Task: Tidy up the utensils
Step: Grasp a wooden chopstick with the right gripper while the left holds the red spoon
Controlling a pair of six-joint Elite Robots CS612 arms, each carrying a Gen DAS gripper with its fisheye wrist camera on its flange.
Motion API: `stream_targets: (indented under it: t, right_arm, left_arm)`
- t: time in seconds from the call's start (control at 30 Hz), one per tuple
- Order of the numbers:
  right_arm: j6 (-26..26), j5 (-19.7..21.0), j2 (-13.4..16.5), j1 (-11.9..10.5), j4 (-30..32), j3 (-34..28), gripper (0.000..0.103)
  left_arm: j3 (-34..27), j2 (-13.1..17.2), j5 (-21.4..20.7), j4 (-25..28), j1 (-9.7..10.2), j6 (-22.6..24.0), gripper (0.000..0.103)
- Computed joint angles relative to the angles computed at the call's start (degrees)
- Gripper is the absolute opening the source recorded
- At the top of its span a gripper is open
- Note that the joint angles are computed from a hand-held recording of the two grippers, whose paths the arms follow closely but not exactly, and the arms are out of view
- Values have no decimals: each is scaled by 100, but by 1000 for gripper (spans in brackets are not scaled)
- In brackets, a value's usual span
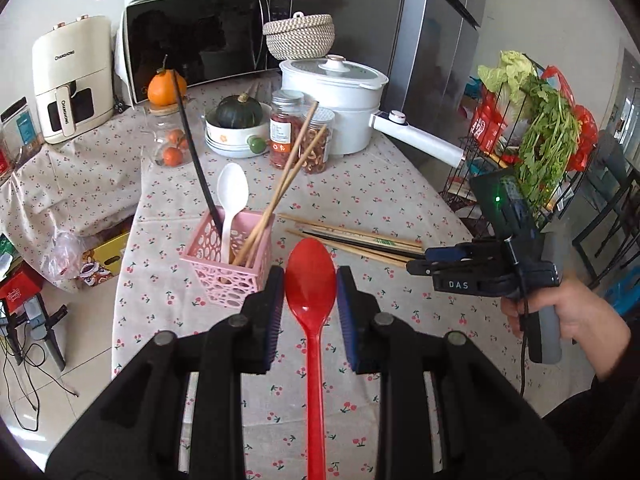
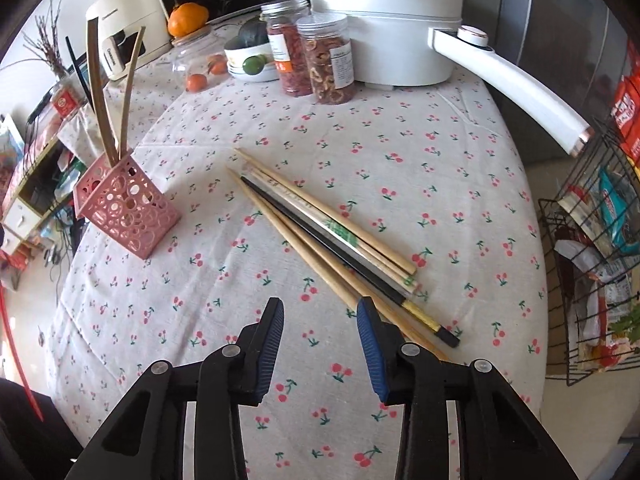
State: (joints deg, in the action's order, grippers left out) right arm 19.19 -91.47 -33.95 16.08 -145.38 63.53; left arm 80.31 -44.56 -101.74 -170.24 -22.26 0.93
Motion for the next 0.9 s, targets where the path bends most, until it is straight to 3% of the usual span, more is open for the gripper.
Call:
stream_targets:
  t: [0.07, 0.53, 0.9]
  right_arm:
    - [-153, 4, 180, 41, 136, -302, 35]
    - [-346, 311, 1334, 25, 786, -2268, 28]
    - [-719, 636, 1714, 22, 1034, -2926, 23]
  left_arm:
    - [-118, 48, -226, 64, 108, -157, 28]
    - [-251, 173, -220, -128, 418, -581, 28]
    - [-350, 240, -194, -88, 441, -600, 28]
